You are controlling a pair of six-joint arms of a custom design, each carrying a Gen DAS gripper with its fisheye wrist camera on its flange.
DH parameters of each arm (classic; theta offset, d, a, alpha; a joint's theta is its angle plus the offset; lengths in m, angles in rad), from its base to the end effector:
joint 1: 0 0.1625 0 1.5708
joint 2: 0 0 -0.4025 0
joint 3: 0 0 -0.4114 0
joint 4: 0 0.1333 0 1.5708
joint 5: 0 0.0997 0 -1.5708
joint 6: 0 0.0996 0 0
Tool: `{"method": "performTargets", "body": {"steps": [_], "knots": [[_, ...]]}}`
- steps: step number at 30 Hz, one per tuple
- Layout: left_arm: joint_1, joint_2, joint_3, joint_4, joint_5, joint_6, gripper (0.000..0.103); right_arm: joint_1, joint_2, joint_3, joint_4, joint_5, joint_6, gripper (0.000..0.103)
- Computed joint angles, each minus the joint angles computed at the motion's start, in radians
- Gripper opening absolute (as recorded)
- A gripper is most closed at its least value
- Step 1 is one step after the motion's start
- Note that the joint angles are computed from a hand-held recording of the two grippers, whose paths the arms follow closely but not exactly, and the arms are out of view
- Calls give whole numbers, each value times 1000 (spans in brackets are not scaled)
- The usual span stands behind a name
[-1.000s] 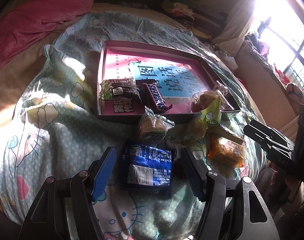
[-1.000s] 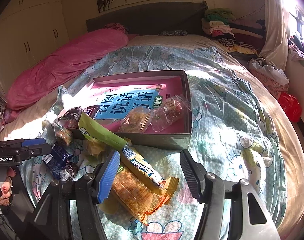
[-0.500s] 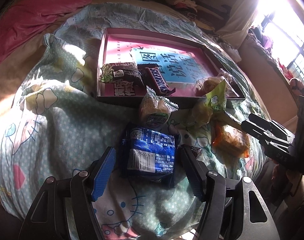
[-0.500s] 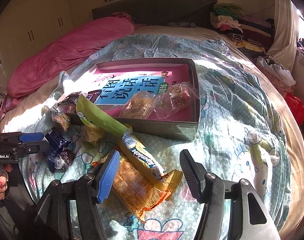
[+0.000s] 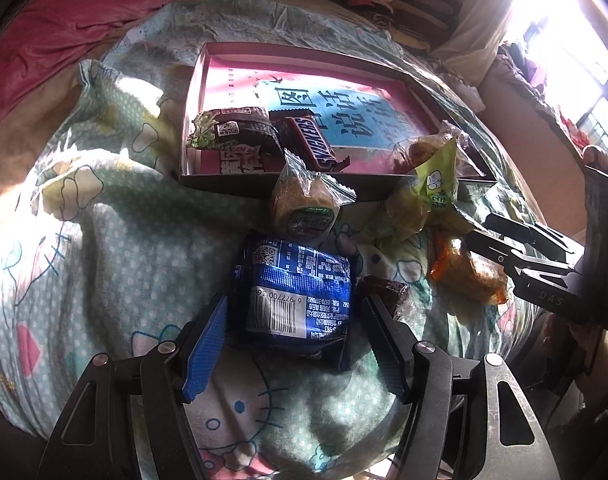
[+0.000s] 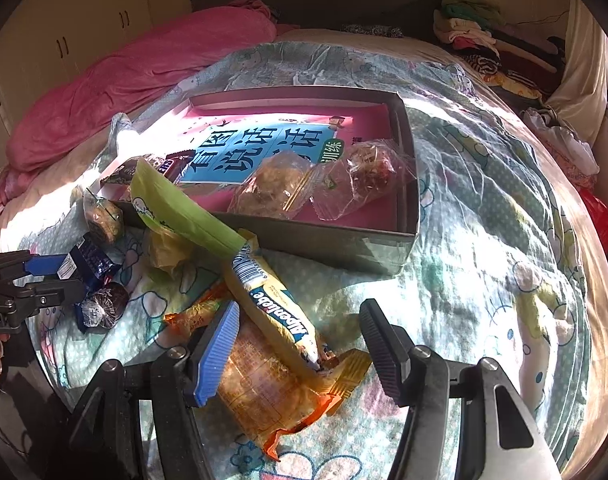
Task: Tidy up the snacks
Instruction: 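Move the left tool to the blue biscuit pack while the right tool reaches the Alpenliebe bar, then grasp the blue biscuit pack with the left tool while the right tool grasps the Alpenliebe bar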
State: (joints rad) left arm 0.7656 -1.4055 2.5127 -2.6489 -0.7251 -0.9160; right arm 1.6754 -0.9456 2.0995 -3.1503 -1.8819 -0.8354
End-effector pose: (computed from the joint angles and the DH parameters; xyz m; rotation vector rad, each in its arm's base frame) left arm -0.1068 -0.3910 0.1226 -0.1195 2.4450 -0.8120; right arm 0.1578 -0.5185 0.0675 1.1312 -2.4272 0.3901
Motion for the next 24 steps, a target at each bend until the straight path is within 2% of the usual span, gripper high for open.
{"method": "performTargets", "body": {"steps": [7, 16, 19, 20, 24], "knots": [[6, 13, -6, 1, -1, 1, 69, 9, 33, -39, 16, -30, -26, 62], [12, 27, -16, 28, 3, -11, 69, 21, 64, -45, -4, -52, -156, 62], [12, 37, -23, 46, 10, -15, 69, 37, 107, -46, -73, -88, -241, 58], [12, 42, -27, 52, 13, -16, 69, 39, 117, -42, -100, -85, -267, 54], [13, 59, -37, 68, 26, -24, 69, 28, 113, -30, -106, -47, -286, 41]]}}
